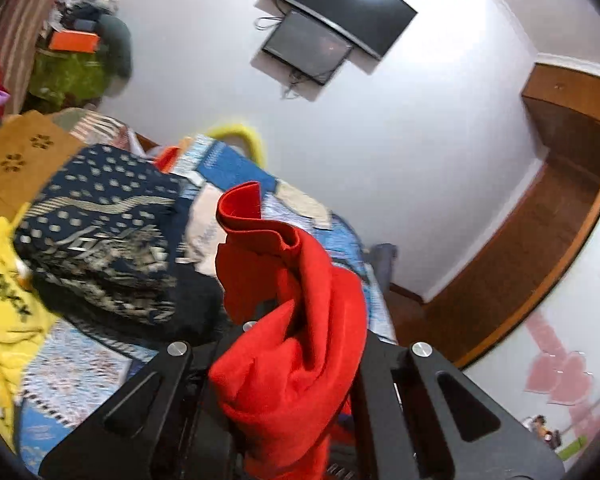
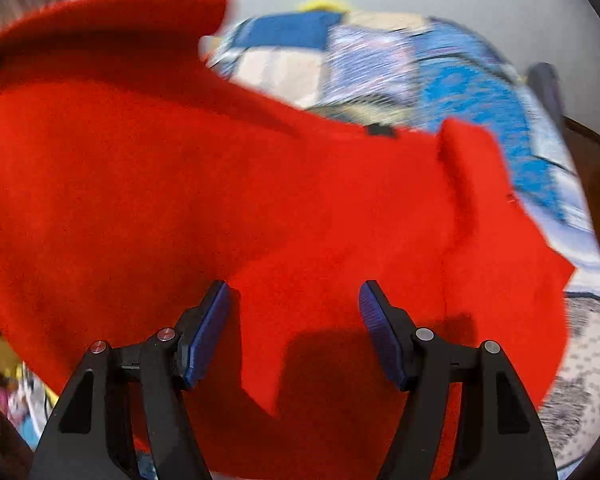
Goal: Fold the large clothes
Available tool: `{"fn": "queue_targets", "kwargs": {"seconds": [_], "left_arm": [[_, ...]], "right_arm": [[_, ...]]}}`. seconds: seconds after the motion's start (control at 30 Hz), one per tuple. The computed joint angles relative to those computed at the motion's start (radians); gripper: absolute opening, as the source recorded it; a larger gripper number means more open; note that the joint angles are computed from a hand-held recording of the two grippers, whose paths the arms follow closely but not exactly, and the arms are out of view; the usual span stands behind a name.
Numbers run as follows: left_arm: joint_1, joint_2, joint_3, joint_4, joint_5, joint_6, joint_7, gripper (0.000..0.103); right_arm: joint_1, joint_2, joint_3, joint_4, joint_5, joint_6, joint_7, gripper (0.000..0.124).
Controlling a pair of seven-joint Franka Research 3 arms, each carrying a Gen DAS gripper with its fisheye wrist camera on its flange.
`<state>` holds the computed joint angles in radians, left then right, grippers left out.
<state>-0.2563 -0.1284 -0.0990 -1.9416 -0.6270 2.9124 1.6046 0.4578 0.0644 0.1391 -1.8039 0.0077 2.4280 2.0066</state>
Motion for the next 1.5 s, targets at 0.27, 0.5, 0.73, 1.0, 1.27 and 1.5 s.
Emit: {"fn": "queue_targets", "kwargs": {"seconds": [0.27, 0.5, 0.73, 1.0, 1.27, 1.5], "left_arm": [[0.074, 0.052, -0.041, -0.021, 0.268, -0.038, -0.277, 0.005], [0.061, 0.207, -0.105, 0.232, 0.426, -0.106, -0.332, 0.005], [-0.03, 0.389, -0.198, 0.492, 0.627, -0.139, -0.273, 0.005], [-0.053, 0.463, -0.273, 0.455, 0.556, -0.485, -0.047, 0.006], [-0.02, 0.349, -0.275, 0.303, 0.358, -0.578, 0.153, 0.048], [-0.021, 0.196, -0.217, 0.193, 0.242, -0.506, 0.253, 0.058]], "right_arm": [[0.029, 0.027, 0.013, 0.035, 0.053, -0.056, -0.147, 0.071], [-0.043, -0.173, -0.007, -0.175, 0.169, 0.071, -0.101, 0.068], [-0.18, -0.379, 0.016, -0.362, 0.0, 0.09, 0.099, 0.068], [-0.268, -0.564, 0.022, -0.536, -0.014, 0.009, 0.161, 0.068], [-0.297, -0.613, 0.02, -0.574, 0.013, -0.006, 0.139, 0.068], [-0.264, -0.622, 0.039, -0.541, 0.056, 0.053, 0.104, 0.068]]}}
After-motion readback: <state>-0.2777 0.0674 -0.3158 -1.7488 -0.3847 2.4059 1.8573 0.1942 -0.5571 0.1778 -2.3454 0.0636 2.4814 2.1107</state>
